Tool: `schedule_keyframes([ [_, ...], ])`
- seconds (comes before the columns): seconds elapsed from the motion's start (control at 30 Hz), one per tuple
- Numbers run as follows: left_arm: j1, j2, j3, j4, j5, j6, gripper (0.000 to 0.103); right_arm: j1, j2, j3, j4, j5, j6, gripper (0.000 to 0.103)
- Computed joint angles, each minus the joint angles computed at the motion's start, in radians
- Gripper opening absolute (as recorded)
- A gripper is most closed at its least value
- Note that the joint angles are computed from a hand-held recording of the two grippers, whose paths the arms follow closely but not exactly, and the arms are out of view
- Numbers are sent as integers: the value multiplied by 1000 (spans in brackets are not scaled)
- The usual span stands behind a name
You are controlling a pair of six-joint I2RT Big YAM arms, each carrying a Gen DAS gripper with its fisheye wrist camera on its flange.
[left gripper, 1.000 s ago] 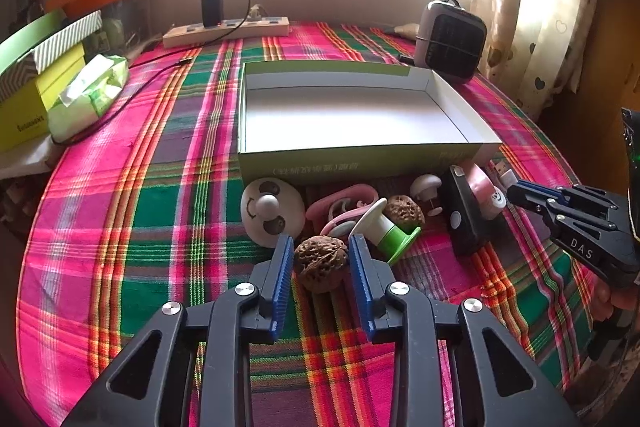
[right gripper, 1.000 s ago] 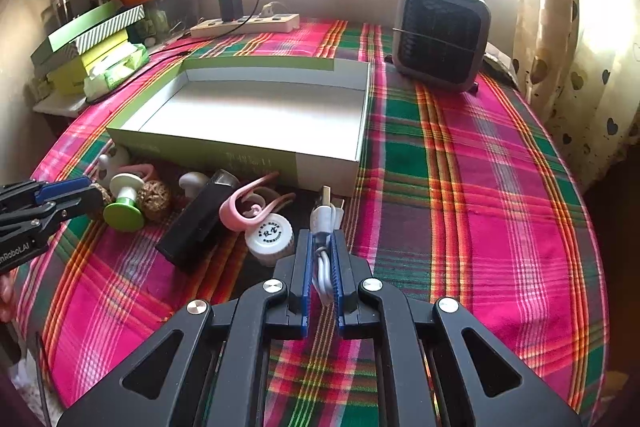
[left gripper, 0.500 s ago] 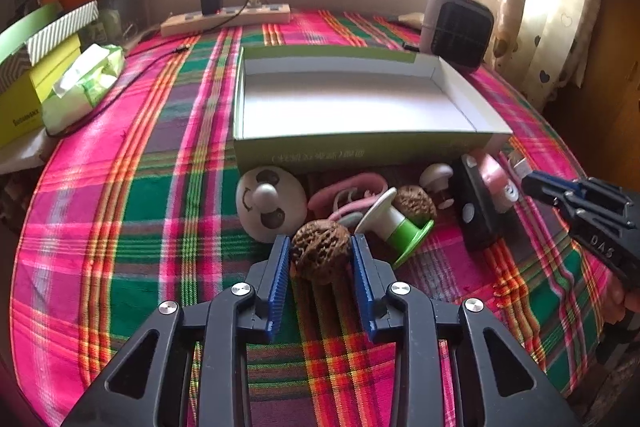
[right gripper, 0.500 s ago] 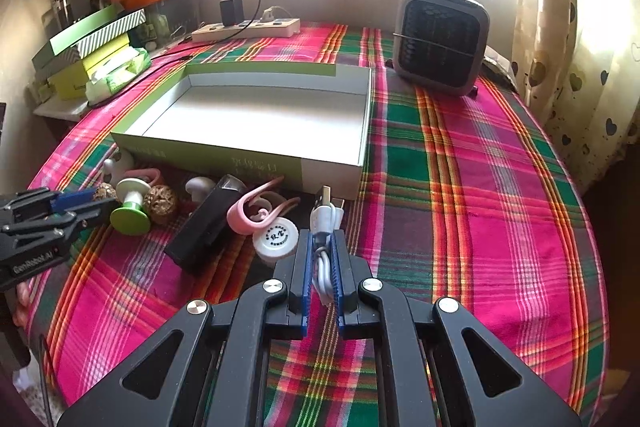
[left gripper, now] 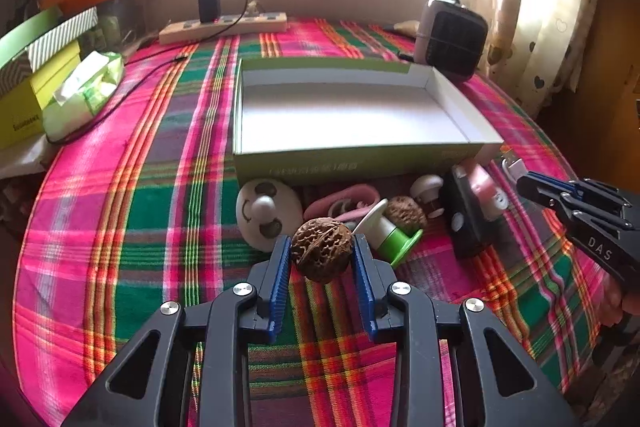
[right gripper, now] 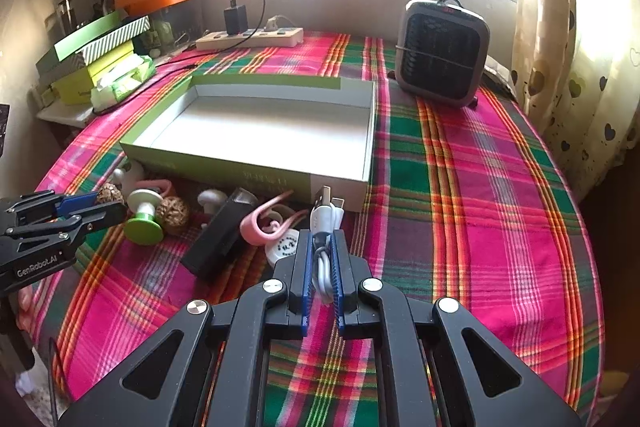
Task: Organize objects
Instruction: 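Lift the cable and walnut and carry both over the white box, then open the right tool to drop the cable while the left tool releases the walnut in the box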
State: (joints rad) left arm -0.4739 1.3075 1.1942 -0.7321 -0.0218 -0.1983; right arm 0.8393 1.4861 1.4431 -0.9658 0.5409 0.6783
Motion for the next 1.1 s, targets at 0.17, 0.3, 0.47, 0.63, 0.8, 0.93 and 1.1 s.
schedule_keyframes([
  [0.17, 6, 9, 31, -2, 18, 14, 28, -1, 2, 25, 7, 3, -16, 9],
  [0.3, 15, 29, 65, -2, 26, 28, 28, -8, 19, 60, 8, -2, -42, 10],
  [0.47, 30, 72, 118, -8, 47, 47, 28, -25, 57, 114, 16, -29, -82, 9],
  [0.63, 49, 125, 176, -16, 66, 60, 28, -46, 108, 180, 29, -76, -131, 9],
  [0.8, 65, 178, 235, -25, 72, 77, 28, -81, 170, 254, 28, -144, -158, 9],
  [0.93, 75, 225, 289, -43, 70, 99, 28, -105, 219, 311, 20, -186, -174, 10],
  [1.1, 87, 277, 342, -61, 73, 116, 28, -131, 283, 389, -9, -229, -194, 10],
])
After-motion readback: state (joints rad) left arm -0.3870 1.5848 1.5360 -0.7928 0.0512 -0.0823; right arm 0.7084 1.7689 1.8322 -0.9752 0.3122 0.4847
